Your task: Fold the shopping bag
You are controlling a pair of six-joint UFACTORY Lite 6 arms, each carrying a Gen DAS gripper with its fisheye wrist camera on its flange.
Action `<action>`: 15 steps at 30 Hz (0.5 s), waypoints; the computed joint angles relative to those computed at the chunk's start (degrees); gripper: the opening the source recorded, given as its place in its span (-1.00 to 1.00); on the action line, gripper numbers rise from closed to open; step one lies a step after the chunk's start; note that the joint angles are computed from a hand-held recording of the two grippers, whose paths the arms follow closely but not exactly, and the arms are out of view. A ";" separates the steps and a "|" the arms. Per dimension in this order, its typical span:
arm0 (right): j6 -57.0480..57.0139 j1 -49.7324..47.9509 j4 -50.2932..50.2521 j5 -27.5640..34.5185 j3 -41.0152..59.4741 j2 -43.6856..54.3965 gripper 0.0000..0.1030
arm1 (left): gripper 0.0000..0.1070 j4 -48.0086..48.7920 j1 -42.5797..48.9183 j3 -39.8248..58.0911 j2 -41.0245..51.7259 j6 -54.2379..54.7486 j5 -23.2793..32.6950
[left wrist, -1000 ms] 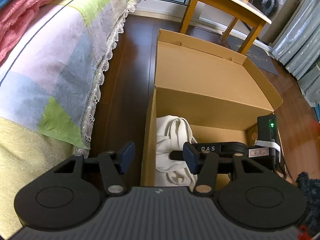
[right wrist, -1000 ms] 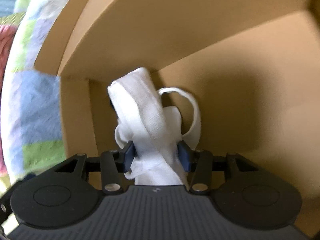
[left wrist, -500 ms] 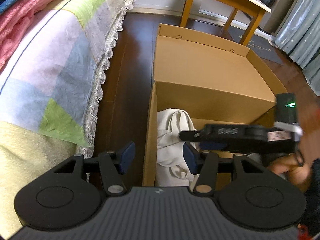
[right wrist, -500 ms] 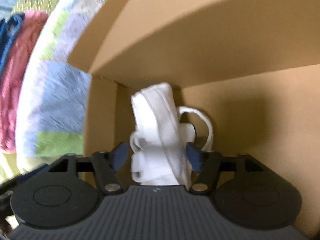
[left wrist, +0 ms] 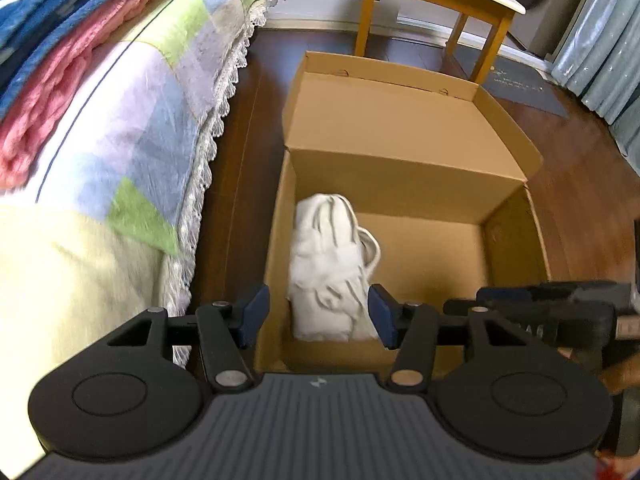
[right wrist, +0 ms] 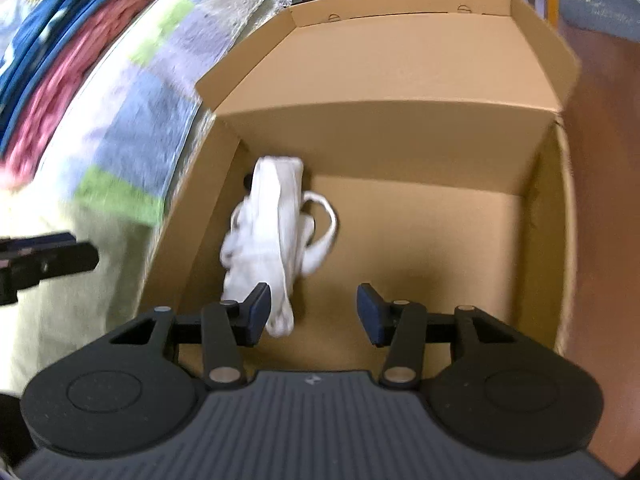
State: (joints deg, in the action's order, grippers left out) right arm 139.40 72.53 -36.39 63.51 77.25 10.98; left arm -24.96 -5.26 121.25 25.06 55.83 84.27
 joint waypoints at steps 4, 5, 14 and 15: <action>-0.78 4.76 2.24 5.81 6.43 2.08 -0.01 | 0.10 0.70 1.14 -8.06 -8.36 0.14 -0.22; -1.52 5.91 2.77 7.99 8.53 2.81 0.05 | 0.11 0.64 1.52 -9.67 -10.31 0.37 -0.20; -5.18 13.13 3.57 22.68 23.56 10.05 0.36 | 0.43 0.14 3.34 -21.91 -24.02 3.55 -4.20; -5.39 13.69 3.64 24.22 25.21 10.94 0.39 | 0.48 -0.02 3.43 -23.29 -25.28 4.25 -5.18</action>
State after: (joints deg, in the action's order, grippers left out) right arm 134.01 86.21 -32.75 87.74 102.46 21.92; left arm -24.98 -1.83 97.97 -0.22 60.08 79.08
